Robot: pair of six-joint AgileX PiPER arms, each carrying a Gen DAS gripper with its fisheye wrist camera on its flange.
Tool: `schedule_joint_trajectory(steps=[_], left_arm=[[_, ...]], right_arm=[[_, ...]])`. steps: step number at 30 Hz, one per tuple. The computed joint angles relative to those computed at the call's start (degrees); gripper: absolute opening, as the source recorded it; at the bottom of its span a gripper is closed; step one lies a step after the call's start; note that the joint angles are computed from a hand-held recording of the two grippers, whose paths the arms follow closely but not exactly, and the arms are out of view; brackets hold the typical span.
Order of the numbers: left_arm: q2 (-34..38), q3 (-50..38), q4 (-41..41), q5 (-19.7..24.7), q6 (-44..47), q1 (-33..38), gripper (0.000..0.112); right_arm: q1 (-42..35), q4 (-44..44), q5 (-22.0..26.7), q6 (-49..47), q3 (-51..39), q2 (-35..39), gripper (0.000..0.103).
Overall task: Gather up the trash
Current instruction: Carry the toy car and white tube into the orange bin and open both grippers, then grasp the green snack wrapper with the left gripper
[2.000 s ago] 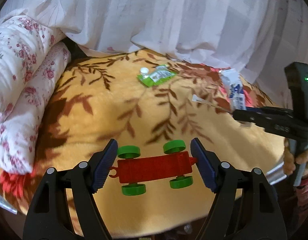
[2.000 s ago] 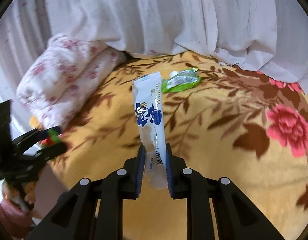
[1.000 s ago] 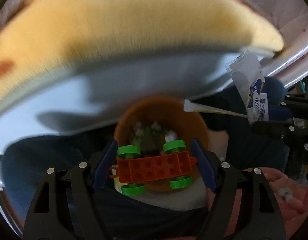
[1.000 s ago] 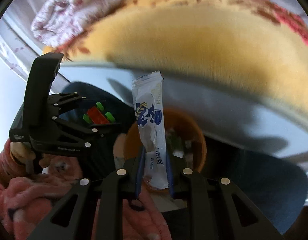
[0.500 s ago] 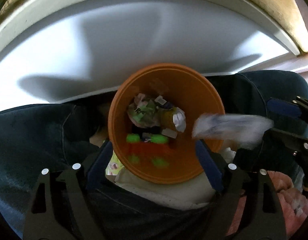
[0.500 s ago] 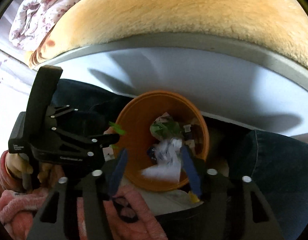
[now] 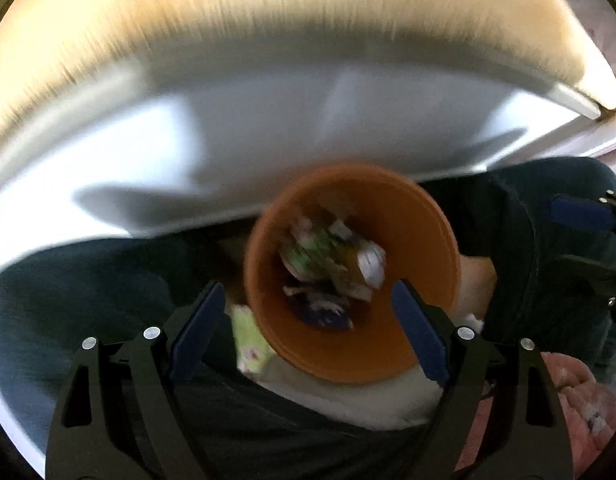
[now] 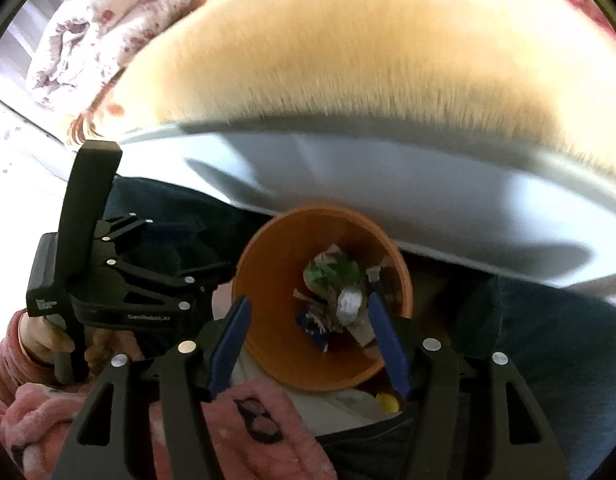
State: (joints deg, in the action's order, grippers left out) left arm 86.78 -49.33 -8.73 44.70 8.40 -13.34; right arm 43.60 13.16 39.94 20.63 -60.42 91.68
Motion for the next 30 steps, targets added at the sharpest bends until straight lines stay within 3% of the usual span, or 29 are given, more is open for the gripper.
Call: schedule_joint_trajectory(steps=[8, 14, 25, 30], left_arm=[[-8.4, -7.1, 5.8, 1.7, -4.2, 0.7, 0.083], [-6.9, -17.0, 9.8, 1.1, -6.4, 1.7, 0.083], [11.5, -45.2, 10.0, 5.3, -5.0, 3.8, 0.083], [27.7, -68.8, 4.5, 13.5, -0.3, 5.4, 0.083]], right_arm=[[0.0, -8.9, 1.1, 3.9, -6.6, -5.5, 0.068], [-2.5, -12.3, 0.6, 3.3, -12.5, -6.1, 0.071], [-10.0, -9.2, -0.3, -3.6, -24.4, 1.2, 0.072], [-13.3, -5.0, -0.2, -7.8, -29.6, 6.1, 0.073]])
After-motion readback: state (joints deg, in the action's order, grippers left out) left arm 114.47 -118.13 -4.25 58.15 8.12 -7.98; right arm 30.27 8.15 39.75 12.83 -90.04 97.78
